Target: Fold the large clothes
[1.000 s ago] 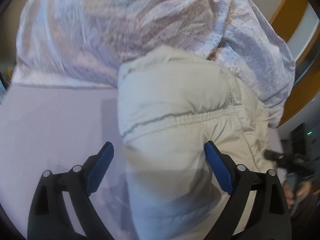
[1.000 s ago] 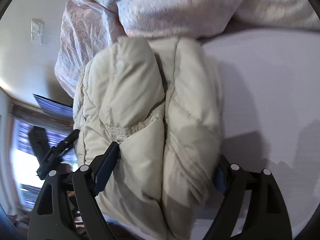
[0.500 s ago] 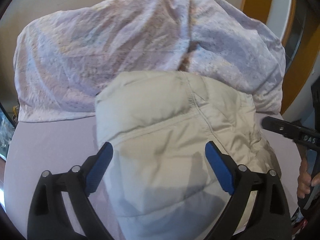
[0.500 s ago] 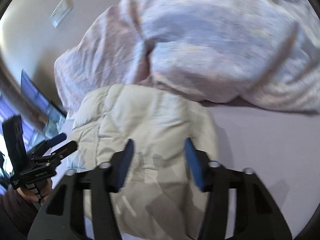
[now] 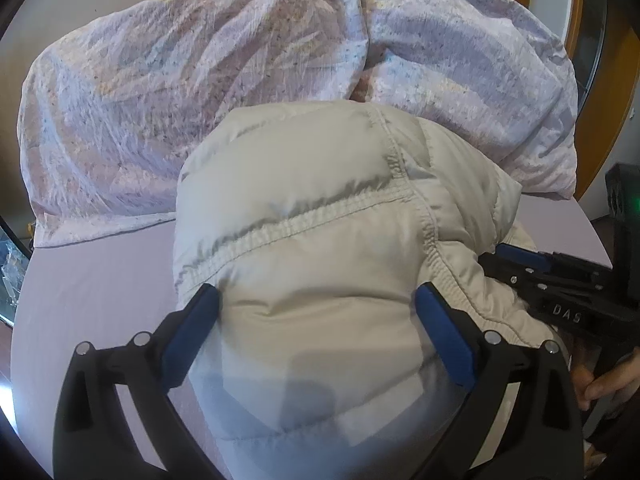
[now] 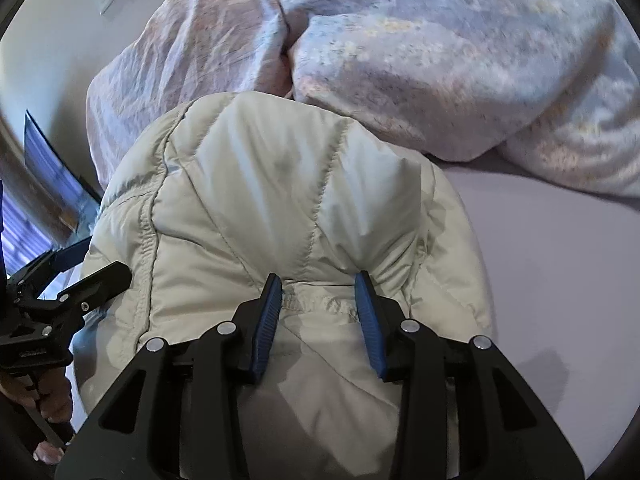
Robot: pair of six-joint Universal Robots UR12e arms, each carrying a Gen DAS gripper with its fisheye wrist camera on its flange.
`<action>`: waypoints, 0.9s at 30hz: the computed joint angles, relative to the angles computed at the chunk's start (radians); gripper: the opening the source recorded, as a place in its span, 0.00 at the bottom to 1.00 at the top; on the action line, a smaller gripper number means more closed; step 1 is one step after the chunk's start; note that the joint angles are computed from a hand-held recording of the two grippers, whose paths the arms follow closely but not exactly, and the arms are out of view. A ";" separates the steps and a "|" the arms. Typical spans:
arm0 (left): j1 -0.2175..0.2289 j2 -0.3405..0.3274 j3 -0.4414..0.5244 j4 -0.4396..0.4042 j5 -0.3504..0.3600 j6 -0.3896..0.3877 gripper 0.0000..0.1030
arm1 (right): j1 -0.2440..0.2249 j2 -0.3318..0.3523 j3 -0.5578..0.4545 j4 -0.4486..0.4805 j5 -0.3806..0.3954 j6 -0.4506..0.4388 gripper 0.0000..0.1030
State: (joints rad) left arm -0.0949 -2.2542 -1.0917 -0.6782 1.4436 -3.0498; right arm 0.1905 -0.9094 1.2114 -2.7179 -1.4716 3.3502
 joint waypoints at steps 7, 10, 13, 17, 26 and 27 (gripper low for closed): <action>0.000 -0.004 -0.004 0.010 0.013 -0.022 0.98 | 0.021 -0.002 -0.025 0.057 -0.092 0.038 0.41; 0.006 0.022 -0.027 0.003 0.001 -0.036 0.98 | 0.031 -0.032 -0.023 0.121 -0.137 0.081 0.64; 0.013 0.064 -0.081 0.029 -0.001 -0.028 0.98 | 0.045 -0.075 0.022 0.098 -0.196 0.084 0.83; 0.021 0.129 -0.169 0.059 -0.015 -0.008 0.98 | 0.060 -0.139 0.091 0.082 -0.239 0.067 0.95; 0.034 0.259 -0.335 0.092 -0.053 -0.015 0.98 | 0.094 -0.224 0.198 0.134 -0.270 0.107 0.99; 0.035 0.274 -0.353 0.087 -0.057 -0.020 0.98 | 0.097 -0.232 0.210 0.139 -0.271 0.109 0.99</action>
